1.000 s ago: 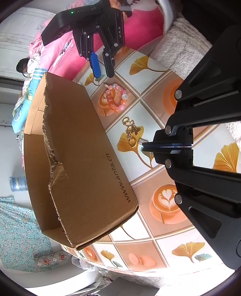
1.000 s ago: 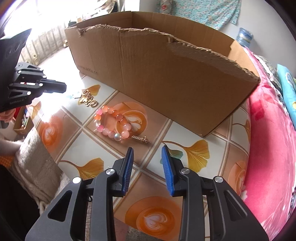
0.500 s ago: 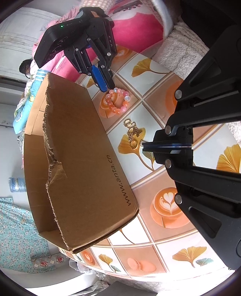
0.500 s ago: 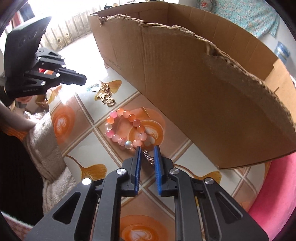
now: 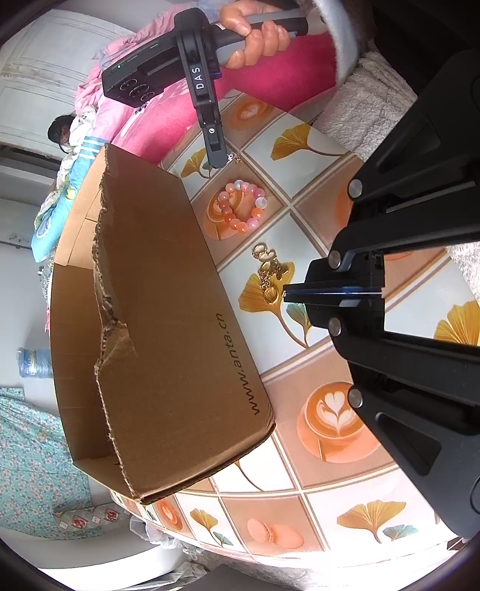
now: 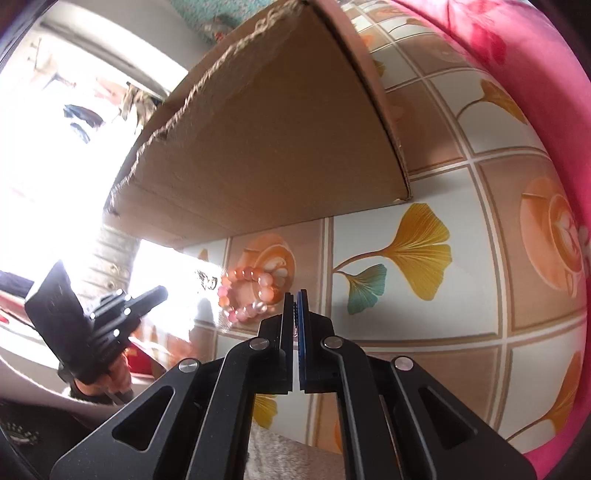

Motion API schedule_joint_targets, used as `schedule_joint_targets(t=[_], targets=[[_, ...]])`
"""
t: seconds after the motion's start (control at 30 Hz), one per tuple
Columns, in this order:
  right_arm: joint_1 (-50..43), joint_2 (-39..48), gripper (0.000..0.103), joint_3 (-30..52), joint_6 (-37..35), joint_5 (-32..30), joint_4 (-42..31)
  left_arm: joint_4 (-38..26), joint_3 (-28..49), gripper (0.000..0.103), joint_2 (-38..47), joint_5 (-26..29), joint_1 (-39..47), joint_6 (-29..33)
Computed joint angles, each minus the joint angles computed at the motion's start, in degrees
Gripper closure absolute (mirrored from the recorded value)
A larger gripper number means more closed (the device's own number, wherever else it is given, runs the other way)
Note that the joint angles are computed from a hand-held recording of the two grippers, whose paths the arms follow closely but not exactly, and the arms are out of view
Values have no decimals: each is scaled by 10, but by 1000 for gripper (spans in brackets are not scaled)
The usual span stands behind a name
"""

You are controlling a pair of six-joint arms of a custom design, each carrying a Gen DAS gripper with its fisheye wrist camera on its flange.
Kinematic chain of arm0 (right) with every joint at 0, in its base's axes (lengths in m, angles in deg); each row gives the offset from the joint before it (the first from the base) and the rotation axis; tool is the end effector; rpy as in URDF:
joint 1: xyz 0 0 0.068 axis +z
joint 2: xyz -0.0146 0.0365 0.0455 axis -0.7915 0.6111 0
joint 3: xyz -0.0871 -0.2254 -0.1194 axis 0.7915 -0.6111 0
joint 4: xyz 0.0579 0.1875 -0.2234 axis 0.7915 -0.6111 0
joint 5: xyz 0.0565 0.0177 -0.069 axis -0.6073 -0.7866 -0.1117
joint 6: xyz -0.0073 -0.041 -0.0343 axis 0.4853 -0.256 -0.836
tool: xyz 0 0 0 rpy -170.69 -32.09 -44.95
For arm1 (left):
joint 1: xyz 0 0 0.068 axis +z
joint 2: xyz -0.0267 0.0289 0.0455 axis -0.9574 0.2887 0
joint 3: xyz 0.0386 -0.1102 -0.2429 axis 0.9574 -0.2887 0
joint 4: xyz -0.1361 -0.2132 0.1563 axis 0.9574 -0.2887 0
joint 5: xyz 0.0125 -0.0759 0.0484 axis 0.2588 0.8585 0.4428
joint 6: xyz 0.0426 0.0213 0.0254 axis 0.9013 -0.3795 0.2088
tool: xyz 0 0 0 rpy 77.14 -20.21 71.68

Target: Organize jewelry

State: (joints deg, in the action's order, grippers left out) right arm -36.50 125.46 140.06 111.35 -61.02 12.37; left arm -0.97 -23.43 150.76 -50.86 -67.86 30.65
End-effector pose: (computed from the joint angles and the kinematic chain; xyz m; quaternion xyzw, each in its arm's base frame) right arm 0.3314 0.1114 0.1136 -0.0033 0.9315 0.3150 0.1820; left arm 0.2966 0.0123 0.1498 0.2143 0.9165 -0.1396 0.3078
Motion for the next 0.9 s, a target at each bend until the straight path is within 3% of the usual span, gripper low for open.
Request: schedule_joint_targets(t=[0.1, 0.47, 0.77, 0.9], targets=[[-1, -42, 101, -39, 42, 0, 42, 3, -4, 103, -7, -5, -2, -2], [37, -111, 101, -92, 58, 73, 74, 23, -7, 95, -3, -31, -13, -13], [68, -153, 98, -91, 2, 167, -5, 31, -7, 95, 5, -44, -26, -9], [105, -128, 89, -68, -35, 210, -25, 34, -12, 95, 2, -44, -29, -9]])
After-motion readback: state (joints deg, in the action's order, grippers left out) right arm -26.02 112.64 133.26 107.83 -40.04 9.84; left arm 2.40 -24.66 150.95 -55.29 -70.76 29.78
